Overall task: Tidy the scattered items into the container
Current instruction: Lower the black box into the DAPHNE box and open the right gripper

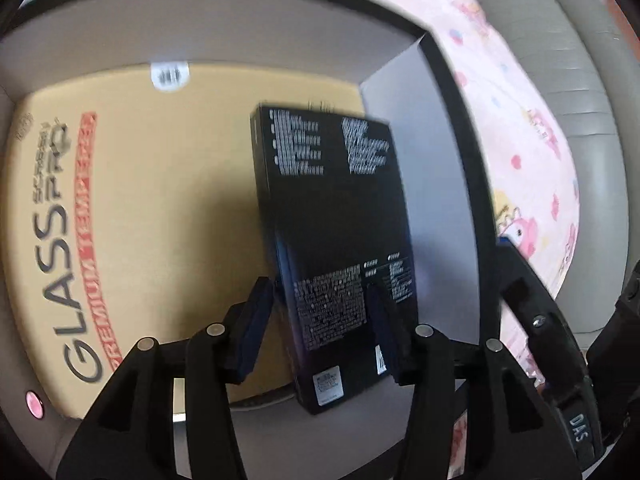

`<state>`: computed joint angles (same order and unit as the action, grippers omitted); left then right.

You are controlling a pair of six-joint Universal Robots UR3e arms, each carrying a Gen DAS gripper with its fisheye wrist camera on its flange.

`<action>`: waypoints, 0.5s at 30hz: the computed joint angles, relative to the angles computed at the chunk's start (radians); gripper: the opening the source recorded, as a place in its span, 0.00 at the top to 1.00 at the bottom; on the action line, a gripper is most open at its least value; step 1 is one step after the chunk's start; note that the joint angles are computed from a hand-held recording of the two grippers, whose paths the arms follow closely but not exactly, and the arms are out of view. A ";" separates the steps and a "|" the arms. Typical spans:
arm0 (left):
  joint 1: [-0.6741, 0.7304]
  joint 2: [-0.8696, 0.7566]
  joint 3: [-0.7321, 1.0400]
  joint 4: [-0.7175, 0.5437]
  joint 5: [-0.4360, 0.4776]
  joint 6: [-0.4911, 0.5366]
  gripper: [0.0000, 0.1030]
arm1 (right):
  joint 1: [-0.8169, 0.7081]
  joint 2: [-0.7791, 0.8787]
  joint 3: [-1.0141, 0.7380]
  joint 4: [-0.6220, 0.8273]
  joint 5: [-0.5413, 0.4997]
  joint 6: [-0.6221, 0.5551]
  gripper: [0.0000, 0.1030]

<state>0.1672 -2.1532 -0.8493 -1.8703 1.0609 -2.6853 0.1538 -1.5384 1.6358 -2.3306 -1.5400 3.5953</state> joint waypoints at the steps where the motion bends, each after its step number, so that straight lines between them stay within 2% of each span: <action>1: 0.007 0.022 -0.035 0.039 -0.001 -0.008 0.52 | 0.005 -0.008 0.007 -0.006 -0.006 -0.003 0.61; 5: 0.049 0.088 -0.102 0.060 -0.061 0.004 0.53 | 0.077 -0.045 0.027 -0.018 -0.133 0.017 0.60; 6: 0.060 0.119 -0.129 0.070 -0.071 0.016 0.53 | 0.091 -0.058 0.034 -0.013 -0.154 0.036 0.57; 7: 0.073 0.158 -0.163 0.087 -0.078 0.028 0.53 | 0.097 -0.070 0.039 -0.009 -0.153 0.042 0.54; 11: 0.131 0.324 -0.239 0.130 -0.110 0.095 0.49 | 0.153 -0.077 -0.036 0.088 -0.208 0.046 0.52; 14: 0.248 0.486 -0.283 0.034 -0.141 0.269 0.41 | 0.238 -0.077 -0.129 0.164 -0.283 0.086 0.46; 15: 0.287 0.508 -0.279 0.001 -0.148 0.326 0.39 | 0.268 -0.075 -0.160 0.181 -0.298 0.101 0.39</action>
